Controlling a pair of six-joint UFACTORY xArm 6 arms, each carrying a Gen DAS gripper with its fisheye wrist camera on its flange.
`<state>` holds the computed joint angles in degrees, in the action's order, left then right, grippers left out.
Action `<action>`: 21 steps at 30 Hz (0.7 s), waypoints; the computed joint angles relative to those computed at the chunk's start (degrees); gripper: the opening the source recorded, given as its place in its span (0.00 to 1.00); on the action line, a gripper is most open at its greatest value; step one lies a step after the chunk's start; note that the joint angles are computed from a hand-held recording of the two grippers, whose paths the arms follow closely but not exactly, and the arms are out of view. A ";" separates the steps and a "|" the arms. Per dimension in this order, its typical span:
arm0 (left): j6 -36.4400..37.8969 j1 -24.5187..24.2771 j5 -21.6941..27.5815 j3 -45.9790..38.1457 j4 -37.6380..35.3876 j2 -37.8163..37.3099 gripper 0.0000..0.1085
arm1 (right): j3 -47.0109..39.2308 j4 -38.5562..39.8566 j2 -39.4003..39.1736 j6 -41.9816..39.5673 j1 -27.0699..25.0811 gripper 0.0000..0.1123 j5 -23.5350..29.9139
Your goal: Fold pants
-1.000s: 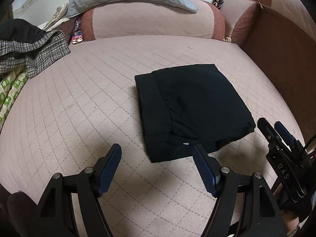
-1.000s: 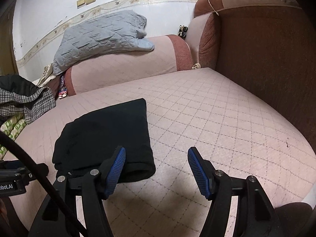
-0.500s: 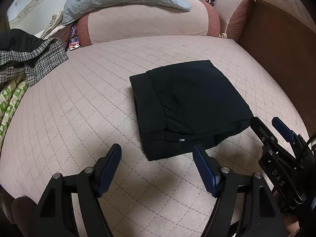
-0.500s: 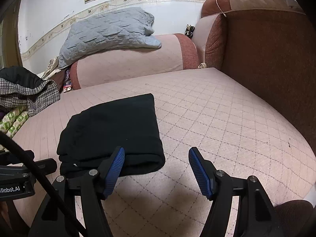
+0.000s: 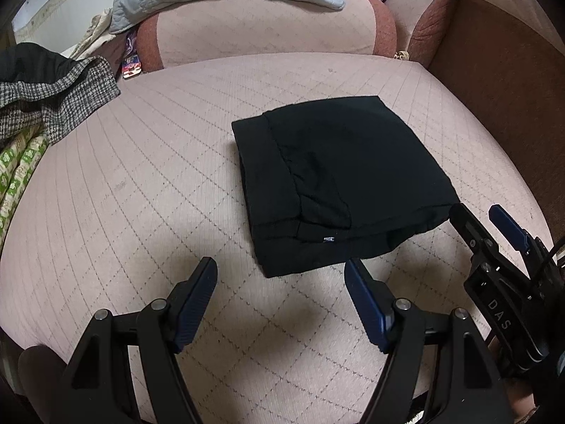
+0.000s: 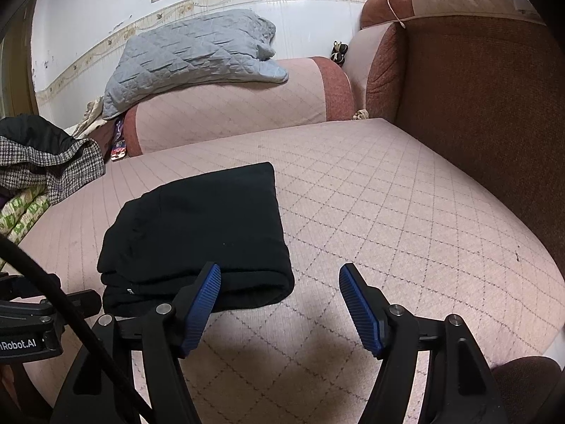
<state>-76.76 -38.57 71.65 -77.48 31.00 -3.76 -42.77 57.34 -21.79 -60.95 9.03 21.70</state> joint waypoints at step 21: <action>-0.14 0.30 -1.09 1.33 -1.49 -0.29 0.68 | 0.74 -1.07 0.18 0.11 0.91 0.68 -1.34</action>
<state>-76.90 -38.27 70.57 -76.15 29.51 -4.05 -42.03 56.28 -21.61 -60.83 9.94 20.36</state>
